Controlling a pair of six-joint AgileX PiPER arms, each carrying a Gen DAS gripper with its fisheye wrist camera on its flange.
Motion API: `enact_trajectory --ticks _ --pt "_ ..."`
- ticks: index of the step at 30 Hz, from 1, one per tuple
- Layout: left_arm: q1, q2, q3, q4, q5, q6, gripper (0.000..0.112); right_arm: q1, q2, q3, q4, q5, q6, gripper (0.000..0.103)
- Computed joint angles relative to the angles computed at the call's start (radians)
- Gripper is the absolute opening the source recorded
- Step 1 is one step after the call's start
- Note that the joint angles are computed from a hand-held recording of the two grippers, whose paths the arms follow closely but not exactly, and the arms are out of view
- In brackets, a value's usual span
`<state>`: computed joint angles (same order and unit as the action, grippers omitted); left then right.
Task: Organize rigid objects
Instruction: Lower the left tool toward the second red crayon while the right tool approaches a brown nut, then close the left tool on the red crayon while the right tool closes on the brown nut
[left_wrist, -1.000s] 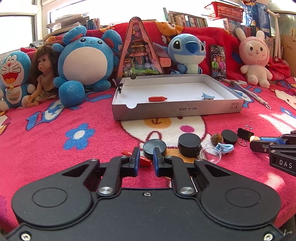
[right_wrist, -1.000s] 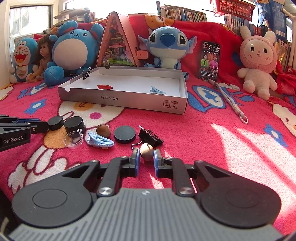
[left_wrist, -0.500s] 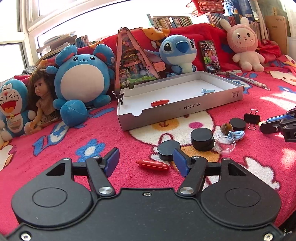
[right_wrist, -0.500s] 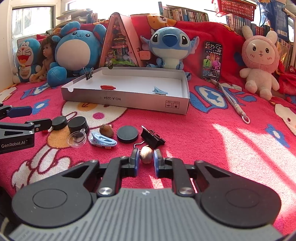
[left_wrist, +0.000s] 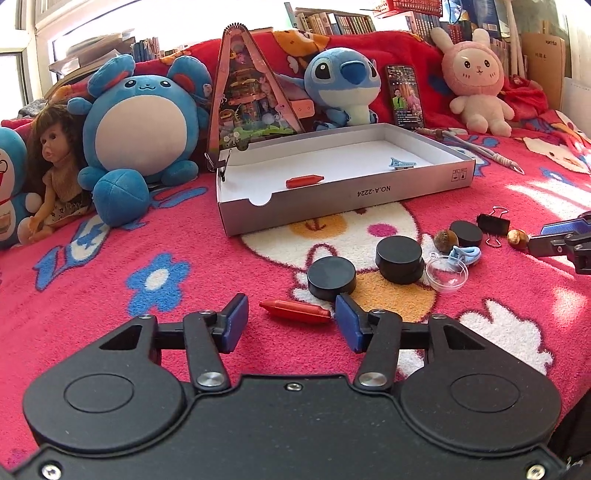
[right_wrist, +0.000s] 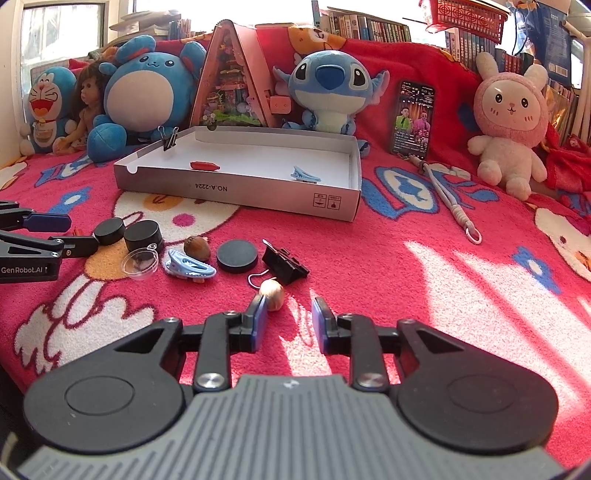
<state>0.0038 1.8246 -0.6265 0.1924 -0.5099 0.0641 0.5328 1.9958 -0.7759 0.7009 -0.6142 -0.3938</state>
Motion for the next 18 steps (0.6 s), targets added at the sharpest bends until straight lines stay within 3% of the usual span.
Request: enact_trajectory --ticks 7,10,18 --pt "-0.028 -0.024 0.033 -0.044 -0.007 0.058 0.051 -0.024 -0.006 0.01 0.071 -0.014 0.006 0.046" --pt "-0.033 -0.043 0.042 0.001 0.016 0.014 0.051 -0.027 -0.016 0.025 0.0 -0.007 0.075 0.046" --pt "-0.052 -0.074 0.075 0.161 0.014 -0.107 0.051 0.018 0.004 -0.008 0.019 -0.006 0.01 0.046"
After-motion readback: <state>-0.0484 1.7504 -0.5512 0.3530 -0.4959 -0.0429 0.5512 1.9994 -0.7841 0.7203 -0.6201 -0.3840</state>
